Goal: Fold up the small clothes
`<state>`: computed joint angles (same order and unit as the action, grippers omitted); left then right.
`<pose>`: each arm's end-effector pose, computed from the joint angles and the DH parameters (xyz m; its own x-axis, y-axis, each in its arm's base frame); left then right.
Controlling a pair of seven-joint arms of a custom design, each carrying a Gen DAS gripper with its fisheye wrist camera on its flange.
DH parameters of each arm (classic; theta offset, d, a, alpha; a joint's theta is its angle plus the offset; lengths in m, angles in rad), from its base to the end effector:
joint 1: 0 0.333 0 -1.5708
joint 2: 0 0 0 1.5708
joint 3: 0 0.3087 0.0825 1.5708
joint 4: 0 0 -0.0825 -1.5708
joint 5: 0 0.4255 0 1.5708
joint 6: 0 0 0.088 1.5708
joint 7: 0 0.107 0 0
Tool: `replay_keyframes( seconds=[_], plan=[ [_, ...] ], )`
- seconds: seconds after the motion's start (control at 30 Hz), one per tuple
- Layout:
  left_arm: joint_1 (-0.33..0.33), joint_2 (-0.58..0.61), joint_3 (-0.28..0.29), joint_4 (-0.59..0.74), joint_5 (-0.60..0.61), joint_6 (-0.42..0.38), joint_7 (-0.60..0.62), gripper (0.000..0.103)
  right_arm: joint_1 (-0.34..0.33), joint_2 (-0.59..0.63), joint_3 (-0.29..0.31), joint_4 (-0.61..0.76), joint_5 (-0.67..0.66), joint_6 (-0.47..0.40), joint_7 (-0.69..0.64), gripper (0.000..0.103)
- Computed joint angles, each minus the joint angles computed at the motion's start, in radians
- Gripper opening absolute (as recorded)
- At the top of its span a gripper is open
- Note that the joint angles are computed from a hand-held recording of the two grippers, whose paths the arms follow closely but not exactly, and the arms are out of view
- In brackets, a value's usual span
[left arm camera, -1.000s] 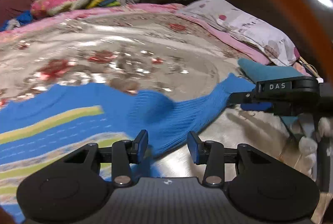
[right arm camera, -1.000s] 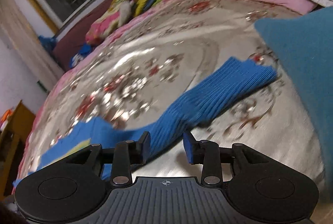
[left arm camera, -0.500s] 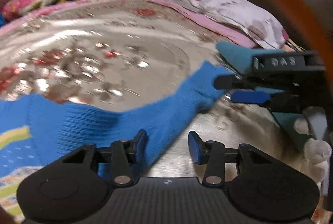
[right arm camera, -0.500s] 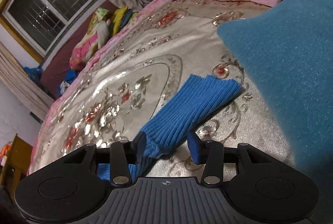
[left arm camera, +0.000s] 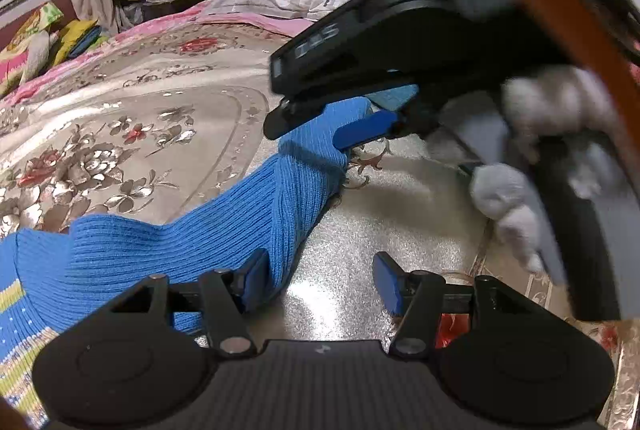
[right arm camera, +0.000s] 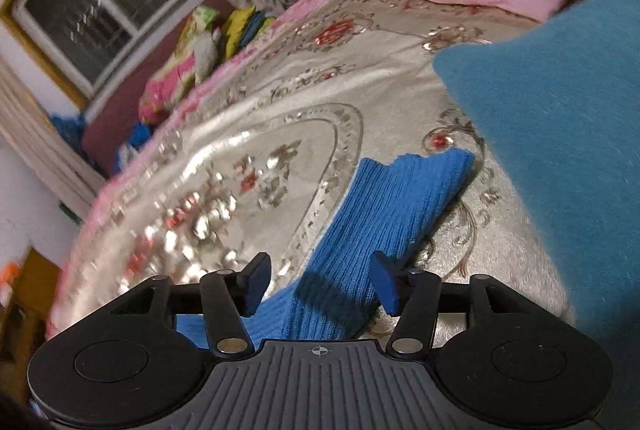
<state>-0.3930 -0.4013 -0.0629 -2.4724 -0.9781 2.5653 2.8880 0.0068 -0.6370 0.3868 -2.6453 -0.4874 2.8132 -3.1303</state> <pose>0.4483 -0.2062 0.4592 -0.8772 -0.4797 0.0182 -0.3383 0.5909 -0.7324 0.4034 0.1964 0.4836 -0.4592 -0.7415 -0.4892 -0.4412 0.6683 -0.5989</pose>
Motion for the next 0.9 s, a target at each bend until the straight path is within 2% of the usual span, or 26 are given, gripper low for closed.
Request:
replay_keyframes(
  seconds=[0.2,0.3,0.43,0.5,0.6,0.67,0.83,0.9],
  plan=[
    [-0.017,-0.038,0.008,-0.04,-0.015,0.02,0.06,0.06,0.006,0.085,0.01,0.109,-0.077,-0.189,-0.054,0.054],
    [-0.025,-0.051,0.021,-0.051,-0.021,0.008,0.084,0.06,0.047,0.092,-0.009,0.13,-0.125,-0.274,-0.077,0.05],
    [-0.024,-0.061,0.032,-0.058,-0.038,-0.012,0.101,0.06,0.086,0.065,-0.033,0.131,-0.173,-0.357,-0.077,0.05],
    [-0.023,-0.061,0.029,-0.061,-0.047,-0.009,0.103,0.06,0.107,0.045,-0.06,0.115,-0.173,-0.348,-0.074,0.05],
    [-0.023,-0.069,0.023,-0.069,-0.053,0.004,0.107,0.06,0.125,0.029,-0.104,0.078,-0.138,-0.243,-0.054,0.051],
    [-0.026,-0.072,0.021,-0.073,-0.054,0.012,0.109,0.06,0.123,0.049,-0.101,0.087,-0.124,-0.22,-0.074,0.051],
    [-0.03,-0.079,0.027,-0.077,-0.056,0.013,0.11,0.061,0.143,0.135,-0.083,0.157,-0.114,-0.308,-0.165,0.047],
    [-0.03,-0.081,0.032,-0.076,-0.06,0.005,0.107,0.061,0.145,0.14,-0.081,0.159,-0.133,-0.341,-0.161,0.031]
  ],
)
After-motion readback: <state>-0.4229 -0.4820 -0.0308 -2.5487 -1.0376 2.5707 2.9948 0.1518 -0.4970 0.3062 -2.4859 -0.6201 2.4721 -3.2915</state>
